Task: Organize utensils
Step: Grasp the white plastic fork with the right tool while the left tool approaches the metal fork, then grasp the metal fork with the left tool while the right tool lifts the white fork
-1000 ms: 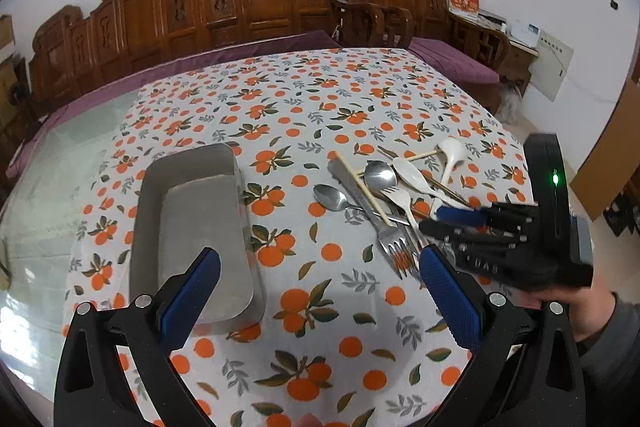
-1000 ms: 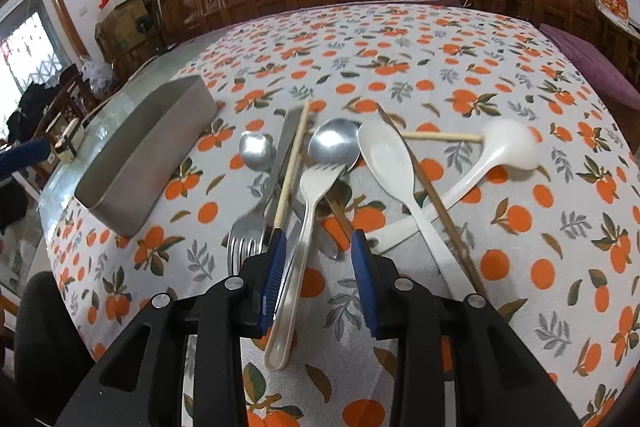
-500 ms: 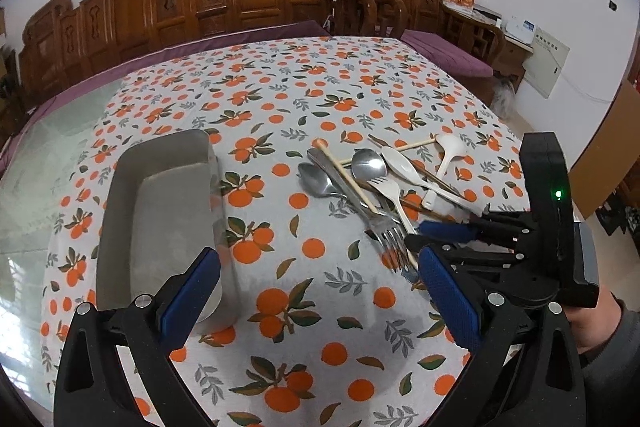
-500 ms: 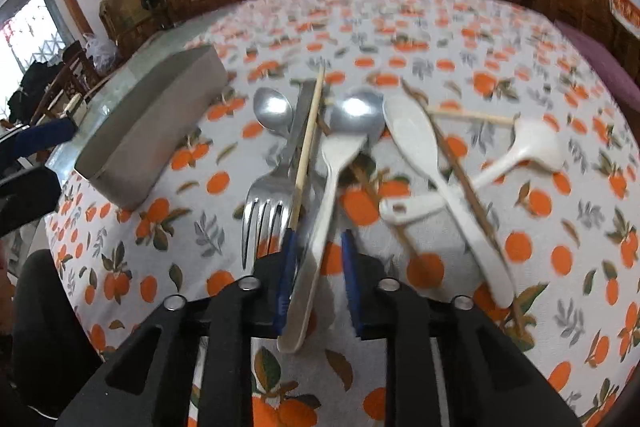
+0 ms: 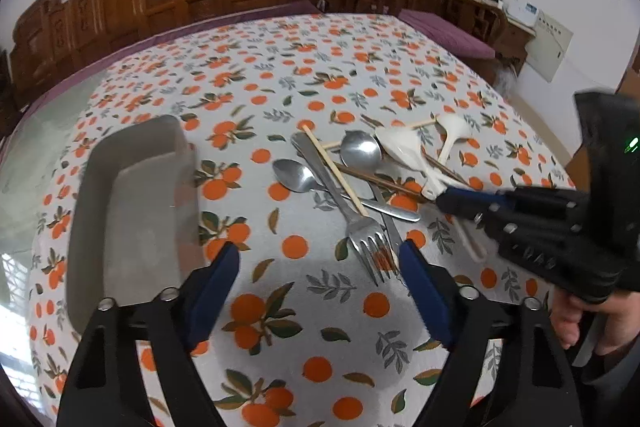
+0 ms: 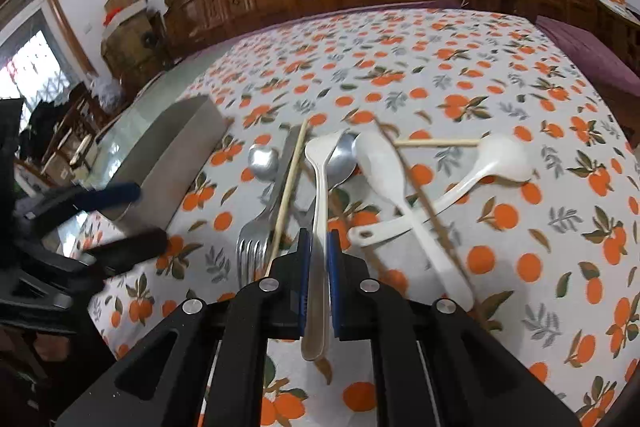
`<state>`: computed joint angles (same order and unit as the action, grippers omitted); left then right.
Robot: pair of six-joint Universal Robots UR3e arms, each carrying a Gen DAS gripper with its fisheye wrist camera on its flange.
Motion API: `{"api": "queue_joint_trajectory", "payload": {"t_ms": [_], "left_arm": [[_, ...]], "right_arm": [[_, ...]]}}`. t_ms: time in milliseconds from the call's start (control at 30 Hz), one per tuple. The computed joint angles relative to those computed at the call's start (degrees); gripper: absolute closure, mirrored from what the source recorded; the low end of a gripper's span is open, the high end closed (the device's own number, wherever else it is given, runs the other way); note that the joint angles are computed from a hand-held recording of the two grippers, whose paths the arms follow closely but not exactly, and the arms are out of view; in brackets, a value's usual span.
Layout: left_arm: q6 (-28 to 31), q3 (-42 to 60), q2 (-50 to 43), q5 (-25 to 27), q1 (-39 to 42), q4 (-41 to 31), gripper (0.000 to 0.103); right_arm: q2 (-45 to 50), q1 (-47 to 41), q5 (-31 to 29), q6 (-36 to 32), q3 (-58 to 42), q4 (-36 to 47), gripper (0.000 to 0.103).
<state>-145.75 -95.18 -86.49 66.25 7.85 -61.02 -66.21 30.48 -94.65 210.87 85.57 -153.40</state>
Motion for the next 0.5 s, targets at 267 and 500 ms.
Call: {"api": "queue_joint_trajectory", "payload": {"t_ms": [267, 500], "left_arm": [[-3.9, 2.3, -7.7, 2.3, -5.0, 3.5, 0.036], [-5.6, 4.2, -11.9, 2.1, -6.9, 3.0, 0.059]], "right_arm": [[-1.1, -1.0, 0.0, 0.7, 1.8, -1.9, 0.093], [-1.5, -1.1, -0.4, 1.3, 2.7, -2.9, 0.093]]}}
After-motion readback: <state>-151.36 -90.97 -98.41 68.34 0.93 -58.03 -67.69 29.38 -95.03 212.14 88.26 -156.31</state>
